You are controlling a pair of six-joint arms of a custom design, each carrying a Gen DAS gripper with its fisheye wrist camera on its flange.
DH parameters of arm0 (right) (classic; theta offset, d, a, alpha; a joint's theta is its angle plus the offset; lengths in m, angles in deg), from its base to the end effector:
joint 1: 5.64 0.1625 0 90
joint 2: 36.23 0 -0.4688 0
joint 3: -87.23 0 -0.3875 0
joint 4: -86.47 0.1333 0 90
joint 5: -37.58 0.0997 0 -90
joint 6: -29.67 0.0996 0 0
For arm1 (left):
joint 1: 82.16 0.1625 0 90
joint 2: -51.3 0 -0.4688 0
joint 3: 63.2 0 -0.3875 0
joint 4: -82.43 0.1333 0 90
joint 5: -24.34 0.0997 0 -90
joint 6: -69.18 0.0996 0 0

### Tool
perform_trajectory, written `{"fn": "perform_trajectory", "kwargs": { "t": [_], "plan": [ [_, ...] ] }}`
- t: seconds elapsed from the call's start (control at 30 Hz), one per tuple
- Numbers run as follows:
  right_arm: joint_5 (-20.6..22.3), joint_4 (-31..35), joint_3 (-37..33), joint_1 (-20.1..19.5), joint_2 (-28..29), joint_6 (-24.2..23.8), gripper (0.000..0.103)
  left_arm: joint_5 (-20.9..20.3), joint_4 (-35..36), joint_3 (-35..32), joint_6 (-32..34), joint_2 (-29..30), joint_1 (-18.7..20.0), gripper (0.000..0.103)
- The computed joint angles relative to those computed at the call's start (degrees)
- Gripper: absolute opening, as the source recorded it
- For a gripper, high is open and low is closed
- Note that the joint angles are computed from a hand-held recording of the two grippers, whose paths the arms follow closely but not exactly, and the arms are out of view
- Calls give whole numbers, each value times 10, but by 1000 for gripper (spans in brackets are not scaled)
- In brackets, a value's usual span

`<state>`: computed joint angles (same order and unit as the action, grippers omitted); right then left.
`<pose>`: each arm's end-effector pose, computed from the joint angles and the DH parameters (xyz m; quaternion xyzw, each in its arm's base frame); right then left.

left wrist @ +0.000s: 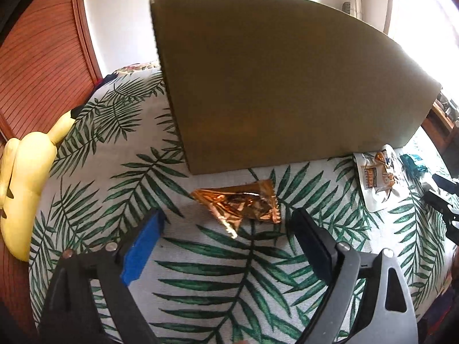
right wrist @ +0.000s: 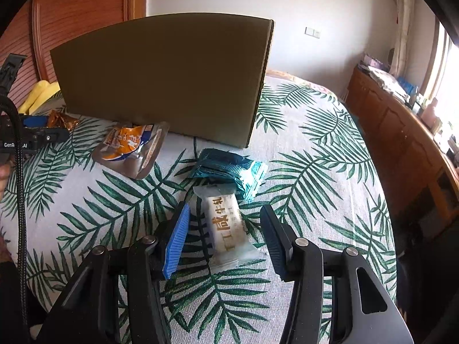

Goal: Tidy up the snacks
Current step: 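Move both tools back to the snacks beside the box, then grasp the white bar pack with the right tool while the left tool grasps the gold wrapper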

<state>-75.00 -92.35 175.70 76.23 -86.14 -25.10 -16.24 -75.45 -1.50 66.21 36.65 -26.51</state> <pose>-0.0105 -0.7454 0.2975 0.2751 -0.8482 0.2628 0.3685 -0.2980 -0.8063 -0.0277 0.1689 0.8806 -0.2871 0.3370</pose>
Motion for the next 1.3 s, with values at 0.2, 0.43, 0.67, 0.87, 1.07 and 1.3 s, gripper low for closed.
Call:
{"fn": "perform_trajectory", "kwargs": {
  "t": [0.2,0.43,0.67,0.87,1.07,1.3],
  "plan": [
    [1,12,-1,0,-3,12,52,-7,16,-10,27,0,3,91],
    [2,15,-11,-3,1,6,52,-7,46,-39,35,10,6,91],
    [5,33,-18,-5,0,19,52,-44,32,-33,35,4,11,78],
    [4,57,-28,-6,-5,30,52,-49,-13,-5,63,-4,7,38],
    [-1,21,-7,-7,-9,6,52,-45,-69,26,87,-9,2,32],
    [14,28,11,-12,-22,4,38,-63,-117,59,89,-23,-5,31]
  ]
}}
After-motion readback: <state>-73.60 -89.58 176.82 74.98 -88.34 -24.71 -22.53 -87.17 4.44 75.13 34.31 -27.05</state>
